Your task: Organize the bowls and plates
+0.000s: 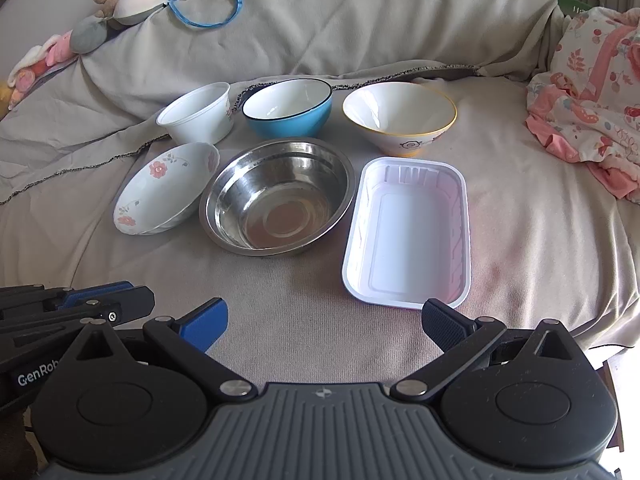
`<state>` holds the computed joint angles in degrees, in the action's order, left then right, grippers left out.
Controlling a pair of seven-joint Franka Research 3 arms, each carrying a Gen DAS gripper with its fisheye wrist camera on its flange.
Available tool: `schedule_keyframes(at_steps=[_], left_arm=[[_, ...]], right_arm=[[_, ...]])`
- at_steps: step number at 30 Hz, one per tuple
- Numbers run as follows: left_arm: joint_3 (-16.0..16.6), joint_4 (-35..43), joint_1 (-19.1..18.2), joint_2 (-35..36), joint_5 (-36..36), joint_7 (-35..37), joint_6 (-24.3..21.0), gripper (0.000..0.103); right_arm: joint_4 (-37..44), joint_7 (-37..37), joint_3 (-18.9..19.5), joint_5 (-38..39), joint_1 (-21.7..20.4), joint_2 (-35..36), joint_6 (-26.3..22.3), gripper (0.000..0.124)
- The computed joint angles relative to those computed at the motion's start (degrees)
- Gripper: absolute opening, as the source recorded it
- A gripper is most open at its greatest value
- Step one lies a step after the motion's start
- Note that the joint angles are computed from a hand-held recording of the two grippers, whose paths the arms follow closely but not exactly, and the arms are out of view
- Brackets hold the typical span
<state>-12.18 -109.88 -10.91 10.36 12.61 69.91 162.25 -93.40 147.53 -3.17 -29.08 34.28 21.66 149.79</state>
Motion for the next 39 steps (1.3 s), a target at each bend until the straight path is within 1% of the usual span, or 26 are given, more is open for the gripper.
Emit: schedule_keyframes(at_steps=[8, 12, 13, 14, 15, 16, 18, 19, 21, 22, 23, 24, 26, 28, 30, 33, 35, 37, 38, 39], left_arm=[[-0.31, 2.21, 0.08, 1.56, -0.86, 1.18, -2.03, 0.015], [-0.62, 4.82, 0.25, 4.25, -1.92, 2.0, -2.69, 0.015], [-0.5, 5.93, 0.04, 5.55, -1.67, 1.91, -2.33, 0.015], [-0.39, 7.3, -0.2, 7.07, -1.4, 1.79, -1.97, 0.015], [-1.12, 9.13, 0.23, 8.82, -2.43, 2.88, -2.07, 0.015], [-2.68, 11.16, 1.31, 10.73, -4.76, 4.99, -2.29, 0.015], [-7.4, 15.66, 4.68, 15.2, -11.41, 11.18, -2.28, 0.015], [-9.52, 18.29, 5.99, 17.54, -14.2, 14.13, -3.27, 0.015], [-13.56, 24.63, 8.21, 22.75, -19.57, 20.23, -7.47, 0.015], [-14.64, 27.22, 8.57, 24.84, -21.73, 22.22, -9.4, 0.015], [-14.58, 29.51, 8.02, 26.53, -22.84, 23.0, -10.9, 0.015], [-13.59, 31.35, 6.82, 27.74, -23.04, 22.96, -11.96, 0.015], [-10.45, 34.09, 3.63, 29.35, -21.76, 21.27, -12.9, 0.015], [-8.16, 36.36, 1.22, 30.82, -20.35, 19.11, -13.06, 0.015], [-6.61, 39.0, -0.57, 32.6, -18.99, 16.94, -13.73, 0.015], [-5.38, 44.13, -2.64, 35.76, -16.84, 15.09, -16.89, 0.015], [-4.96, 47.93, -3.57, 38.05, -15.86, 14.68, -19.59, 0.014], [-4.91, 51.43, -4.46, 40.12, -15.03, 15.45, -21.39, 0.012], [-4.94, 53.38, -4.97, 41.21, -14.67, 16.12, -22.25, 0.012], [-4.87, 55.79, -5.62, 42.51, -14.35, 16.6, -23.43, 0.012]], right_arm=[[-0.56, -1.56, 0.32, 2.02, -0.98, 0.07, 1.22, 0.103], [-0.91, -5.63, 0.9, 4.39, -2.49, 0.35, 3.74, 0.103], [-0.67, -5.83, 0.17, 4.12, -2.49, 0.48, 4.23, 0.103], [-0.06, -4.56, -1.48, 2.44, -1.88, 0.85, 4.52, 0.103], [1.19, -2.32, -3.71, -0.19, -0.97, 1.55, 4.07, 0.103], [2.65, 0.07, -5.67, -2.67, -0.33, 2.34, 3.13, 0.103], [5.31, 5.25, -8.72, -7.04, 0.11, 4.11, 1.96, 0.103], [6.41, 7.15, -9.38, -8.35, -0.06, 4.9, 1.35, 0.103], [9.12, 8.73, -9.73, -8.94, -1.54, 7.04, -0.76, 0.103], [9.83, 8.44, -9.41, -8.66, -2.57, 7.92, -0.94, 0.103], [10.32, 7.44, -8.78, -7.77, -3.75, 8.69, -0.89, 0.103], [10.63, 4.71, -7.37, -5.61, -5.6, 9.49, -0.57, 0.103], [11.1, -4.36, -3.12, 1.39, -9.99, 10.72, -0.26, 0.103], [10.87, -13.13, 0.74, 8.59, -13.81, 11.46, 0.47, 0.103], [9.61, -18.7, 3.1, 13.8, -16.15, 11.76, 2.74, 0.103], [8.31, -27.22, 7.59, 22.01, -19.97, 12.64, 6.45, 0.103], [8.06, -33.56, 12.56, 29.21, -24.11, 13.64, 8.62, 0.103], [9.38, -38.12, 16.77, 35.78, -27.58, 15.38, 8.63, 0.102], [10.07, -39.42, 18.01, 38.43, -28.67, 16.18, 8.41, 0.1], [10.59, -40.25, 18.57, 40.43, -29.23, 16.75, 8.31, 0.096]])
